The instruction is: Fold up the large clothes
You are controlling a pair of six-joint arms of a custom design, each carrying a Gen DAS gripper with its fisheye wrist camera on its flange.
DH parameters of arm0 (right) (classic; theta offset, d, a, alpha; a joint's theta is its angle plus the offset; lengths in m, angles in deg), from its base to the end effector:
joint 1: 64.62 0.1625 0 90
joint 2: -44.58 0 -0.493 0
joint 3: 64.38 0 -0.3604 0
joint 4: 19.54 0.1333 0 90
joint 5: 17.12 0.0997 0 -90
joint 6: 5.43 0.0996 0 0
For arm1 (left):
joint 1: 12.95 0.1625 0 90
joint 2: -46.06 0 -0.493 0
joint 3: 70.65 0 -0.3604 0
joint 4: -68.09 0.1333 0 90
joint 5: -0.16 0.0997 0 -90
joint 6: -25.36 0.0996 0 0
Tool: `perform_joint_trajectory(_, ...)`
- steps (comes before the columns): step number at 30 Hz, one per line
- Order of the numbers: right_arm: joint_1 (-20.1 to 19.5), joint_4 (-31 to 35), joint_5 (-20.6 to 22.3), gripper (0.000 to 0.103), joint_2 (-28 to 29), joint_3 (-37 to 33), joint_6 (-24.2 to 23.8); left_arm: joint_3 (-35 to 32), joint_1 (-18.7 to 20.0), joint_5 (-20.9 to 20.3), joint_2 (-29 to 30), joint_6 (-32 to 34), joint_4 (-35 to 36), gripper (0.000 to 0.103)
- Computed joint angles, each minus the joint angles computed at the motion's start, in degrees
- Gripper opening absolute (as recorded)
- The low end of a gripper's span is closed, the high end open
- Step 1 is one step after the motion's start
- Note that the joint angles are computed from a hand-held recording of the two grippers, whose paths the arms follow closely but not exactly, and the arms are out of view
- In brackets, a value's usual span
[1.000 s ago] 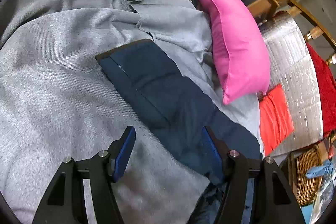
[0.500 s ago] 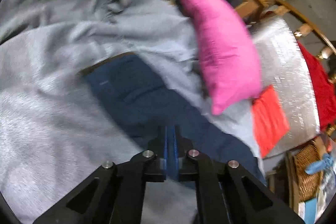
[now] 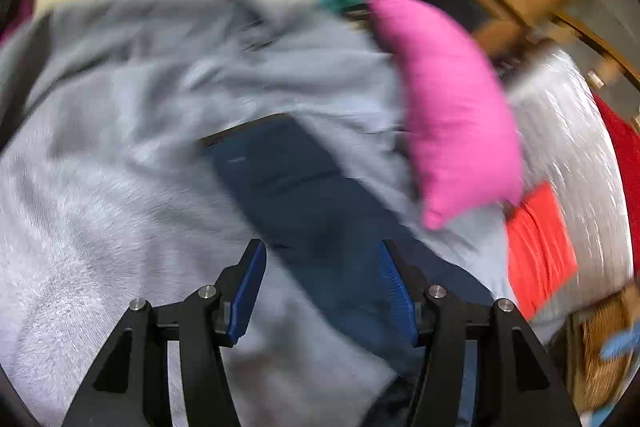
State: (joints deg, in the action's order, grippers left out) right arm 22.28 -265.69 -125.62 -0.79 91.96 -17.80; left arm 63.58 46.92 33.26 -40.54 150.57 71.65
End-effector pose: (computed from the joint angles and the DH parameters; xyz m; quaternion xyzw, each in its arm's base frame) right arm 0.0824 -0.3596 0.1810 0.0121 -0.9133 0.3557 0.1981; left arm 0.0727 -0.3064 0.2835 -0.3317 0.7764 -0.5188 0.1343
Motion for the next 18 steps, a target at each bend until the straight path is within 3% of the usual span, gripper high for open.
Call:
perform_joint_trajectory(2, 0.2, 0.1, -0.5, 0.043, 0.5, -0.3, -0.2, -1.6, 8.8, 10.7, -1.4, 5.1, -4.4, 0.059)
perform_joint_trajectory(5, 0.4, 0.3, -1.2, 0.043, 1.2, -0.9, -0.5, -3.1, 13.9, 15.9, 0.3, 6.1, -6.2, 0.059)
perform_joint_trajectory(12, 0.3, 0.7, -2.1, 0.043, 2.0, -1.9, -0.5, -4.1, 14.3, 15.6, 1.4, 12.0, -11.0, 0.055)
perform_joint_trajectory(14, 0.5, 0.6, -2.4, 0.043, 2.0, -2.1, -0.9, -4.8, 13.8, 15.1, 1.9, 15.1, -11.1, 0.018)
perform_joint_trajectory(16, 0.6, 0.3, -2.7, 0.043, 1.9, -2.1, -1.4, -5.1, 12.3, 13.9, 2.1, 15.6, -10.2, 0.013)
perform_joint_trajectory(18, 0.4, -0.3, -2.4, 0.043, 1.4, -1.8, -1.5, -5.0, 8.0, 9.3, 1.8, 15.6, -8.7, 0.012)
